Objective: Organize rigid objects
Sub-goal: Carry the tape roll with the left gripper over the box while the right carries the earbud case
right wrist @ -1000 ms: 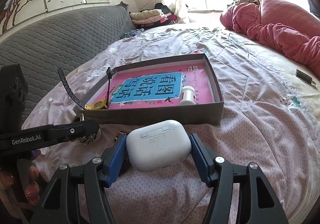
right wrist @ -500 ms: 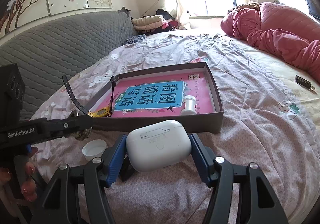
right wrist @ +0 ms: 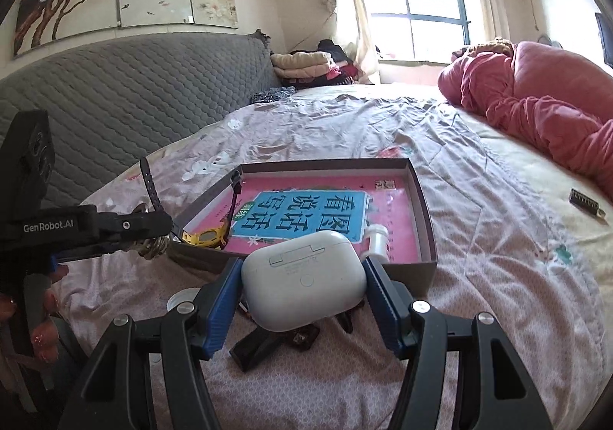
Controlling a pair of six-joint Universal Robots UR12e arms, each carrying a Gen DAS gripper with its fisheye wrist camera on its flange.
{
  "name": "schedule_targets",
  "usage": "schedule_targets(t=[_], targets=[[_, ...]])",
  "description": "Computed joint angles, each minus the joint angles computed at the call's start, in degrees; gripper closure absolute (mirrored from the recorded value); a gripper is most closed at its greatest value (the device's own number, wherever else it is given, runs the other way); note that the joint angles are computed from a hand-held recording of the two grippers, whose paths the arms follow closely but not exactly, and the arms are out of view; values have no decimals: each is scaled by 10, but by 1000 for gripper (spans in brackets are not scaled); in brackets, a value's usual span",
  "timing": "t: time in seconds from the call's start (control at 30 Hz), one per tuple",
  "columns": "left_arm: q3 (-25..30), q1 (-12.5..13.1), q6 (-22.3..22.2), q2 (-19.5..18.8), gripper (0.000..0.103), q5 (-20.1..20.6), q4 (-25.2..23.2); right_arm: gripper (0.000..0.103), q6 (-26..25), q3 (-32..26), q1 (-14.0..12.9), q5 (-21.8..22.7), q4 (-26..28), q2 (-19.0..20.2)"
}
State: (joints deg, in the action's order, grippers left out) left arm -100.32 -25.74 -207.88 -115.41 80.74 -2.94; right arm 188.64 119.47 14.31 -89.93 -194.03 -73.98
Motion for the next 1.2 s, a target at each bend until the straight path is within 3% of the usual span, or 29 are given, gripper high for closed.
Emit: schedule_targets(t=[0.9, 1.2], targets=[[87, -16, 43, -58, 56, 11, -65, 40, 3, -22, -14, 0, -25, 23], [102, -13, 32, -70, 56, 8, -78, 40, -7, -33, -13, -5, -18, 32]])
